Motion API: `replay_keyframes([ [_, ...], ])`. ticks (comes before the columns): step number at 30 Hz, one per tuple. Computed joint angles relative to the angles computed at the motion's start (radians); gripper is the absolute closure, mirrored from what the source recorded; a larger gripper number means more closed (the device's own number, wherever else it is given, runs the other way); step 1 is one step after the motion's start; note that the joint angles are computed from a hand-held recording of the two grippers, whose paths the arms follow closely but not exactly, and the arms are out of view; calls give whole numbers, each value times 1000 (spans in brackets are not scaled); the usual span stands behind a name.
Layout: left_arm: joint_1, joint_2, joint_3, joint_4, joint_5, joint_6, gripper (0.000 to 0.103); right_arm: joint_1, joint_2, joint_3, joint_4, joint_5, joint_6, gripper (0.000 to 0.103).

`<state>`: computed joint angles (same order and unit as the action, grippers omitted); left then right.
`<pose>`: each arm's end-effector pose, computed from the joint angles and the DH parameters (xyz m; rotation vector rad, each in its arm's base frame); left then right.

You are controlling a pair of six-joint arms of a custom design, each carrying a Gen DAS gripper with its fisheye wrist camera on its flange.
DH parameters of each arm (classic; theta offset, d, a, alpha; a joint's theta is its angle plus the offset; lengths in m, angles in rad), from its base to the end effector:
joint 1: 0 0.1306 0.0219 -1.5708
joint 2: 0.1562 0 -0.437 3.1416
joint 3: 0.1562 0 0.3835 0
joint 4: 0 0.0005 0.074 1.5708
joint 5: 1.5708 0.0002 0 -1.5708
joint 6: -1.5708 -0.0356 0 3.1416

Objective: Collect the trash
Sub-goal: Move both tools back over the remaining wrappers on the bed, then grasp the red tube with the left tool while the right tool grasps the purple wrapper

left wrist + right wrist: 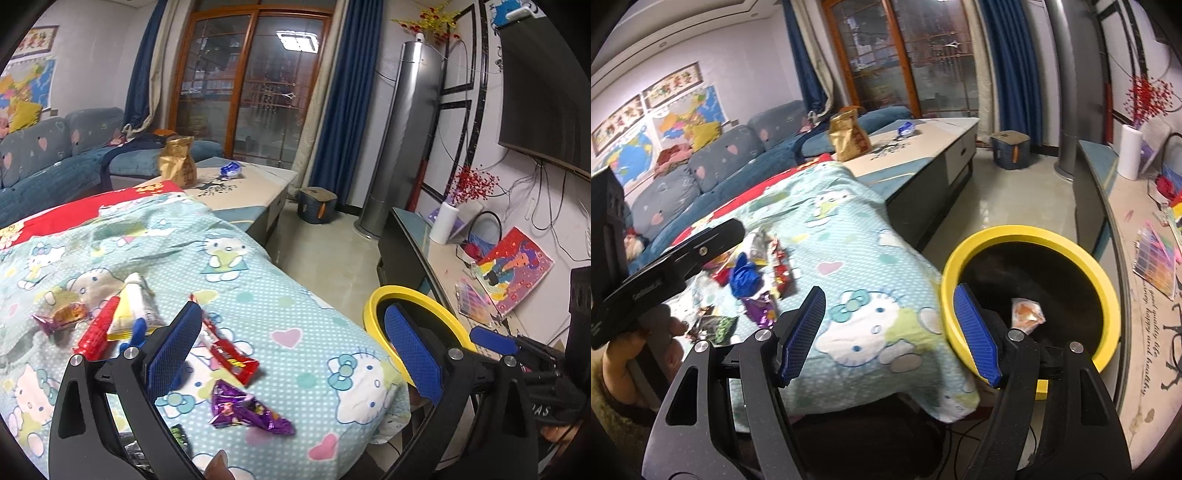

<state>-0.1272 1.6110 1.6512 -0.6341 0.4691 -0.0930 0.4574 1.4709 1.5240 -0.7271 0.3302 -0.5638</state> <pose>0.5711 -0.0898 0.5153 0.5007 2.0785 -0.5260 0.4660 0.2159 0.5199 0.2934 2.1898 0.1976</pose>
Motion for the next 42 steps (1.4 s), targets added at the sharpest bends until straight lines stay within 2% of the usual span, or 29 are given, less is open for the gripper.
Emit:
replay_keyframes([
  [14, 70, 9, 12, 2, -21, 31, 7, 58, 89, 101, 0, -79, 51, 39],
  [23, 116, 22, 28, -4, -37, 45, 7, 86, 160, 182, -29, -131, 84, 39],
  [36, 193, 65, 64, -31, -67, 65, 7, 90, 249, 276, -78, -182, 105, 39],
  [42, 223, 104, 99, -69, -75, 77, 7, 79, 285, 310, -99, -216, 91, 39],
])
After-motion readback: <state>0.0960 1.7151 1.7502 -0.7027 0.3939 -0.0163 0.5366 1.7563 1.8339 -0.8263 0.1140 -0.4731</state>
